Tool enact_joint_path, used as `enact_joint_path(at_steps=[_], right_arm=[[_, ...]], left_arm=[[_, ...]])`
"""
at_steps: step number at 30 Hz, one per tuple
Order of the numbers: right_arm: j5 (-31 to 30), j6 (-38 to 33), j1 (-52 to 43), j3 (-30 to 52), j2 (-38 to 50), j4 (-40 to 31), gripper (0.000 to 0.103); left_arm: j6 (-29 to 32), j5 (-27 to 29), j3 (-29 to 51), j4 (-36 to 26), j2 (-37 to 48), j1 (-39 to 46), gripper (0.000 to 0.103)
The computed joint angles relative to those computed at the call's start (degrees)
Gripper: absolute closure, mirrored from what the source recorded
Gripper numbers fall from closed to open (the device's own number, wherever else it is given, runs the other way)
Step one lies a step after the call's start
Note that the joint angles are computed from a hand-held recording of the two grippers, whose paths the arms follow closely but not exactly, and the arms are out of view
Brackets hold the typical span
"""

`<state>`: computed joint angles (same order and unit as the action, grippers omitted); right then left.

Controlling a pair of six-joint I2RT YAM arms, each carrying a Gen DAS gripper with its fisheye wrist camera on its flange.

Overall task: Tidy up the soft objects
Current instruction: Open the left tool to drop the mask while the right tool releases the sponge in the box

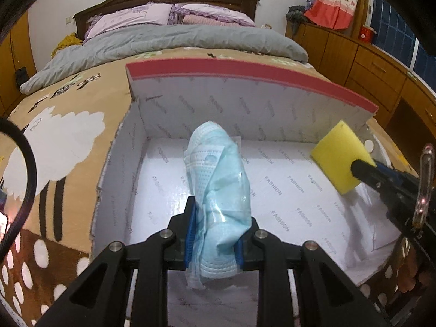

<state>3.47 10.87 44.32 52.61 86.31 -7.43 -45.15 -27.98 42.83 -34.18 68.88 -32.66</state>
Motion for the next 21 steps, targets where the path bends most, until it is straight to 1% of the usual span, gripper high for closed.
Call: enact_joint_path(at_steps=[7,9,12,14,16,18,19,21], right_arm=[[0.29,0.48,0.22,-0.09,0.32,0.48,0.08],[-0.13,0.95,0.08,-0.26,0.14,0.46,0.08],[-0.97,1.23,-0.43,0.19,0.28,0.06,0.08],[-1.41,1.34,-0.68,0.43,0.28,-0.25,0.079],[-1.95,1.61,-0.93,0.52,0.23,-0.25,0.076],[-2.12,1.87,-1.04,0.22,-0.2,0.08,0.07],[-2.22,1.89,-1.1,0.04,-0.55,0.21,0.069],[-1.97,1.79,-0.98,-0.31,-1.39,0.41,0.066]], left_arm=[[0.09,0.13,0.45,0.44,1.5,0.33,0.077],[0.01,-0.01,0.87,0.27,2.05,0.13,0.075],[-0.46,-0.03,1.12,-0.02,2.25,-0.08,0.066],[-1.13,-0.37,1.57,-0.58,2.47,-0.58,0.057],[-1.46,-0.96,2.0,-1.17,2.36,-1.03,0.052],[-1.52,-1.56,2.22,-1.78,1.82,-1.55,0.048],[-1.54,-1.94,2.41,-2.3,1.38,-1.91,0.045],[-1.69,-2.69,2.73,-3.4,0.43,-2.55,0.043]])
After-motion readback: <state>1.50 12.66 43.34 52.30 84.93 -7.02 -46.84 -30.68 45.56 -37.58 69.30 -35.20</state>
